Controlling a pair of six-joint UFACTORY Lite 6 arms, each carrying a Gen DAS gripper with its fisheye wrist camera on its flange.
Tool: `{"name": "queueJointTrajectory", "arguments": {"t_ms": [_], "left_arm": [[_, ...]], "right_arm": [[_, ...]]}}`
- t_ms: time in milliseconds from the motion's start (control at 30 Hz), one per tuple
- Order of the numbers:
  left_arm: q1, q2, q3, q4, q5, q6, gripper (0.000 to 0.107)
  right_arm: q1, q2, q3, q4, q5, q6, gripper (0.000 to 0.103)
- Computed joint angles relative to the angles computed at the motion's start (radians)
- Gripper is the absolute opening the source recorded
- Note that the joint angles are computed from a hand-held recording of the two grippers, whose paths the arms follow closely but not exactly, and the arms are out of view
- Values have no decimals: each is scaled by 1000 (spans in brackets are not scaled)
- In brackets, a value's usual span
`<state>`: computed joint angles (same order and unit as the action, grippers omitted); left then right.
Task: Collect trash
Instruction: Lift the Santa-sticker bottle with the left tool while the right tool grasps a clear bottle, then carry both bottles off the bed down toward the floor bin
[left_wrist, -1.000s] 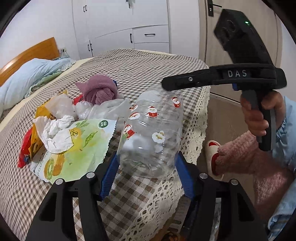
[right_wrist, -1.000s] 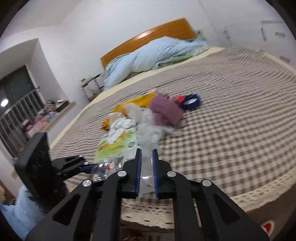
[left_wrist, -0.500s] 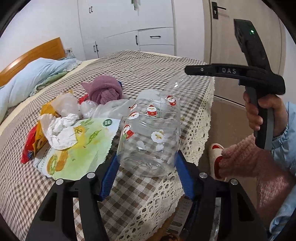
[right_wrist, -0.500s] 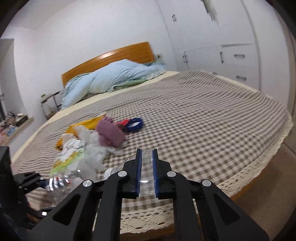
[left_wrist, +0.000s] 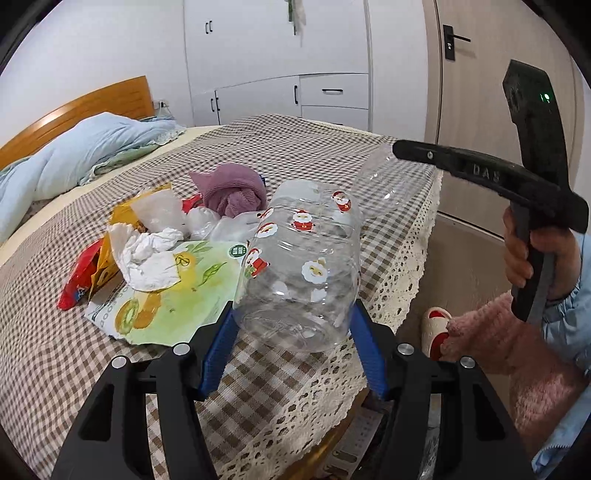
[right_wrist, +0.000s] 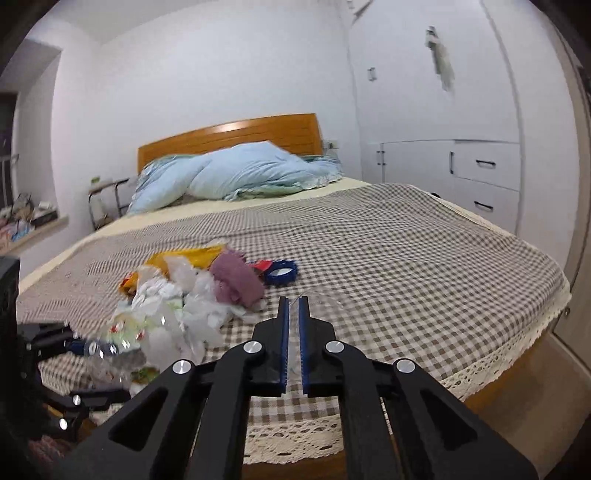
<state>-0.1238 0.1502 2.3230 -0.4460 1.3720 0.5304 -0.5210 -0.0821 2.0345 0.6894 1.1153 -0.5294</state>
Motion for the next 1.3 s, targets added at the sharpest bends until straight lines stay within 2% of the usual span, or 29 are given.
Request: {"name": "queueJointTrajectory", "arguments": {"t_ms": [167, 300, 567, 667, 833, 1033, 1300], "left_arm": [[1, -6, -2, 11, 3, -25, 58], [-5, -9, -11, 23, 1, -39, 58], [5, 4, 15, 21, 9, -53, 58], [10, -27, -22, 20, -26, -52, 58], [15, -98, -94, 13, -73, -50, 58], [15, -179, -163, 4, -79, -58, 58], [-21, -299, -209, 6, -33, -139, 58]], "right_arm": [[14, 30, 39, 25, 67, -16, 5], [75, 50, 44, -41, 107, 29, 4], [175, -18, -55, -170, 19, 65, 1], [168, -44, -74, -168, -9, 59, 1], [108, -76, -80, -93, 14, 10, 1], [76, -122, -102, -56, 44, -23, 1], [-145, -214, -154, 127, 204, -119, 1]]}}
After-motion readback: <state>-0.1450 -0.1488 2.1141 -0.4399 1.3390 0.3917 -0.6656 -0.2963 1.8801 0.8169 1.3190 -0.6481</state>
